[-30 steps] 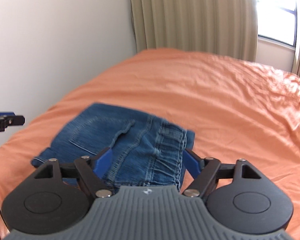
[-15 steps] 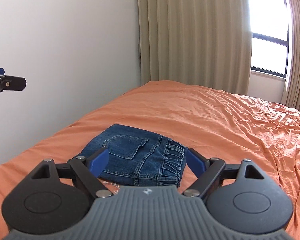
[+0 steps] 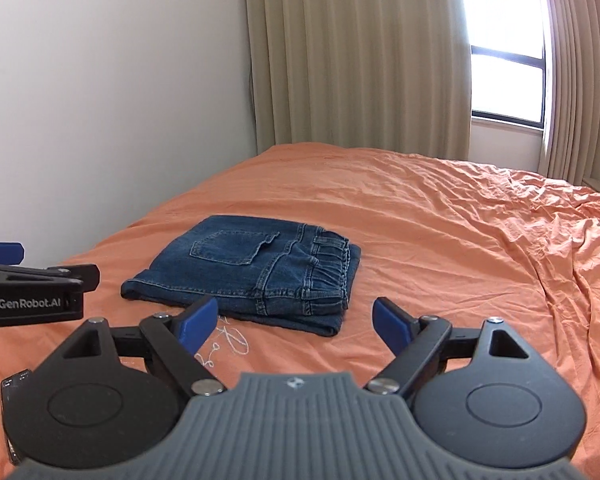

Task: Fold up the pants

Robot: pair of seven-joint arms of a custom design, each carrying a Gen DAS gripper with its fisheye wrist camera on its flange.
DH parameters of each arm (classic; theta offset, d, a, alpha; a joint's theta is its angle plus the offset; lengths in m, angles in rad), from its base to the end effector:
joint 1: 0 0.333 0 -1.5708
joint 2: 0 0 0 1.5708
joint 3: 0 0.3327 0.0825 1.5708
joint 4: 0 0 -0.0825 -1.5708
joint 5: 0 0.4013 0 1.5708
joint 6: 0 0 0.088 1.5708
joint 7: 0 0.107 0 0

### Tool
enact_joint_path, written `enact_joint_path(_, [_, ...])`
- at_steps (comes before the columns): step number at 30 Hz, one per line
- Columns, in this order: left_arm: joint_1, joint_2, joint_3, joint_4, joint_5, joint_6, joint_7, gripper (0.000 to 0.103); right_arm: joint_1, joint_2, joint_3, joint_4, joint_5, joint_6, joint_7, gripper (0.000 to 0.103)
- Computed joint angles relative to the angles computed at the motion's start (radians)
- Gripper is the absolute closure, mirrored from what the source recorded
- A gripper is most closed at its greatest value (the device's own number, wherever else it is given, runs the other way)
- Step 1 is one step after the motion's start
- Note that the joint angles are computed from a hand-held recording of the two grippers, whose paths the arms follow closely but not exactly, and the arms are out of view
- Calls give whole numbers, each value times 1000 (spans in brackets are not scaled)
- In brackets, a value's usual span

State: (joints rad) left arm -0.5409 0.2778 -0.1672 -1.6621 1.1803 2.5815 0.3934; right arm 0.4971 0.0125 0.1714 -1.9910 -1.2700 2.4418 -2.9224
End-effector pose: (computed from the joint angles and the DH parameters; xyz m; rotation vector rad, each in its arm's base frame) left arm 0.5330 -0.4607 0.5223 -1.2862 1.8303 -0.8524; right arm 0.4807 0.3773 0.5129 -1.3549 1.7690 -0.9014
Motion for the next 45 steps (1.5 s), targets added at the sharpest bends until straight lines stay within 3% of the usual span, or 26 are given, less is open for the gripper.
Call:
enact_joint_path(11, [0,1,-7,-38,-104,13,52,0,5,19,-11,-11,19,-1,24,22])
enact_joint_path(45, [-3,-2,-7,-26,-106,5,66,0,5,12,-5,-5,0,-8,33,22])
